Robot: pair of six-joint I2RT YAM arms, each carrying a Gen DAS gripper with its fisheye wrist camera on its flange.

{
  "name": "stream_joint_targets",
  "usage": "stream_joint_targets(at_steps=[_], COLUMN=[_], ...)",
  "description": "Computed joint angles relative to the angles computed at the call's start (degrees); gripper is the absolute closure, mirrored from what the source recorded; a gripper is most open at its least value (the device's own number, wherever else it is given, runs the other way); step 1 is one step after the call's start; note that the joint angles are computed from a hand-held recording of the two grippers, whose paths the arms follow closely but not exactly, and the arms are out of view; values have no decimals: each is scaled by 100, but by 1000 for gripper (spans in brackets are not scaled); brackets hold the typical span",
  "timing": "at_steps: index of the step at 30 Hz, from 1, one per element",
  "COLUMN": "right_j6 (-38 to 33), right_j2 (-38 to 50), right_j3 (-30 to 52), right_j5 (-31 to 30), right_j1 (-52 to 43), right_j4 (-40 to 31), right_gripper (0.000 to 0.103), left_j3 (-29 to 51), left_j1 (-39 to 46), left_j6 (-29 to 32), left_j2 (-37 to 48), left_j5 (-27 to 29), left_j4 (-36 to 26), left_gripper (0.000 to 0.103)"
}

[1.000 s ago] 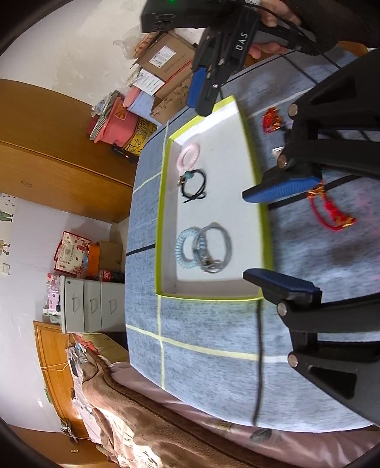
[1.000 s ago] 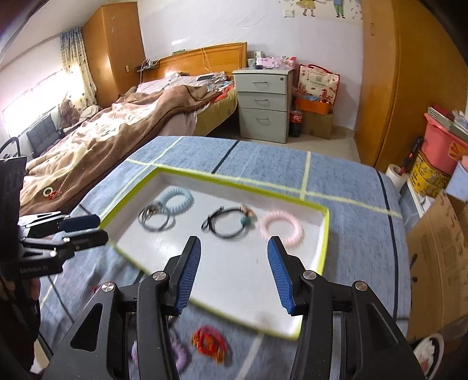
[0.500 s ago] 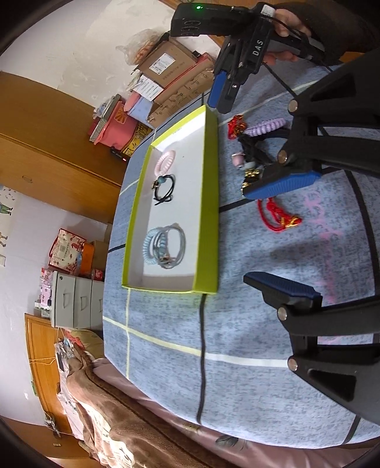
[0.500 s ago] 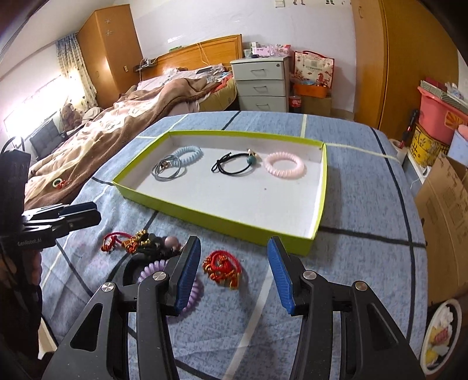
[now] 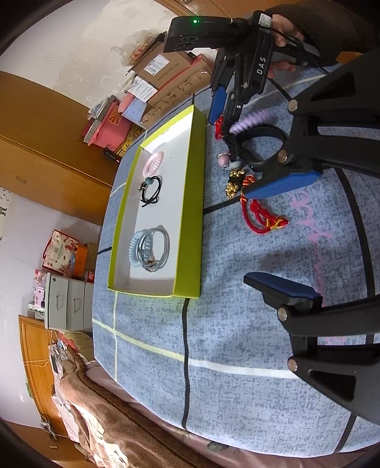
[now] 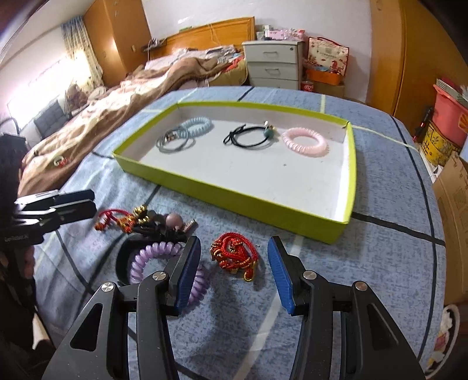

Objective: Organize jewelry
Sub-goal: 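Withdraw both open tools from the box back to the remaining accessories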

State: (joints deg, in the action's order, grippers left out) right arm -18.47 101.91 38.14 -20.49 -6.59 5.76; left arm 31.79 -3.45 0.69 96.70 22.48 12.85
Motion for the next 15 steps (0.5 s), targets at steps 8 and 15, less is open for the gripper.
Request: stream_joint_targets(at_steps=[8,15], right_j6=[63,122], right_j2=[64,18], right_j3=[-8,-90], right_j5=[521,678], right_j1=[159,-16], right_j4=[129,267], right_gripper=[54,62], left_j3=[117,240], left_j1=[-83,-326], left_j6=[33,151], left_j2=[122,245], left_j5=[-76,-267], left_j4=[-65,-163], left_gripper=[48,48])
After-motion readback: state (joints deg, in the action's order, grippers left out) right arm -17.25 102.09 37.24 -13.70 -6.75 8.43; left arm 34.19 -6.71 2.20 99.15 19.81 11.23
